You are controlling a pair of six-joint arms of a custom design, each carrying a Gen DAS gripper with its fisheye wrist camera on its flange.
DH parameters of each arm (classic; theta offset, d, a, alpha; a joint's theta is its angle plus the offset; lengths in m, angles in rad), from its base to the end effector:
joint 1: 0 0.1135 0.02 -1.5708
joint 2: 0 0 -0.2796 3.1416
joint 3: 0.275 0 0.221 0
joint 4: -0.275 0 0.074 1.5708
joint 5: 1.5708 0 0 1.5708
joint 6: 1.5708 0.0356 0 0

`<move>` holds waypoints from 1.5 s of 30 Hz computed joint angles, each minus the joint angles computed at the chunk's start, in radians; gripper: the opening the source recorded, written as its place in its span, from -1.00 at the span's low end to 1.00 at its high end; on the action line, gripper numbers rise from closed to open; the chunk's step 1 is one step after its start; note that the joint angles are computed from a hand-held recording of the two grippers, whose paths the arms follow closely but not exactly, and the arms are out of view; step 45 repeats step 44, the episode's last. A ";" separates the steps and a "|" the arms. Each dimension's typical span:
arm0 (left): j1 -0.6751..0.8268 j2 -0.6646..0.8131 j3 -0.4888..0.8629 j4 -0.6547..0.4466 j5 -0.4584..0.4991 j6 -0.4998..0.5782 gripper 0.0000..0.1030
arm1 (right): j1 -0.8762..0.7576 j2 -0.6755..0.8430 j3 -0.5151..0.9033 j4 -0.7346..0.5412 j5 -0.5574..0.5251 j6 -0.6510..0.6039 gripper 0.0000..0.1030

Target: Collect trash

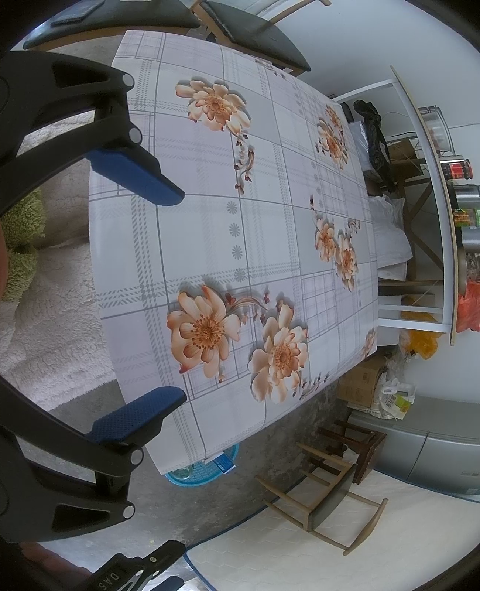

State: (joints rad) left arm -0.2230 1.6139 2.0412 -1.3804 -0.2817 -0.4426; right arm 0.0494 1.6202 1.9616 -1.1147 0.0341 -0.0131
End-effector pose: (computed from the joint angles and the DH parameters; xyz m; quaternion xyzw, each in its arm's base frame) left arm 0.2591 -0.0486 0.4474 -0.1458 0.9329 0.0281 0.3281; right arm 0.2923 0.0132 0.4440 -0.0222 0.9212 -0.0087 0.3884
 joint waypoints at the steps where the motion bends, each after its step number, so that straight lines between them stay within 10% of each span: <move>1: 0.001 -0.001 -0.001 0.000 0.001 0.001 0.84 | 0.001 0.000 0.000 -0.001 0.000 0.001 0.87; 45: 0.002 -0.014 -0.038 0.018 0.008 -0.010 0.84 | 0.001 0.004 0.011 -0.008 0.000 0.001 0.87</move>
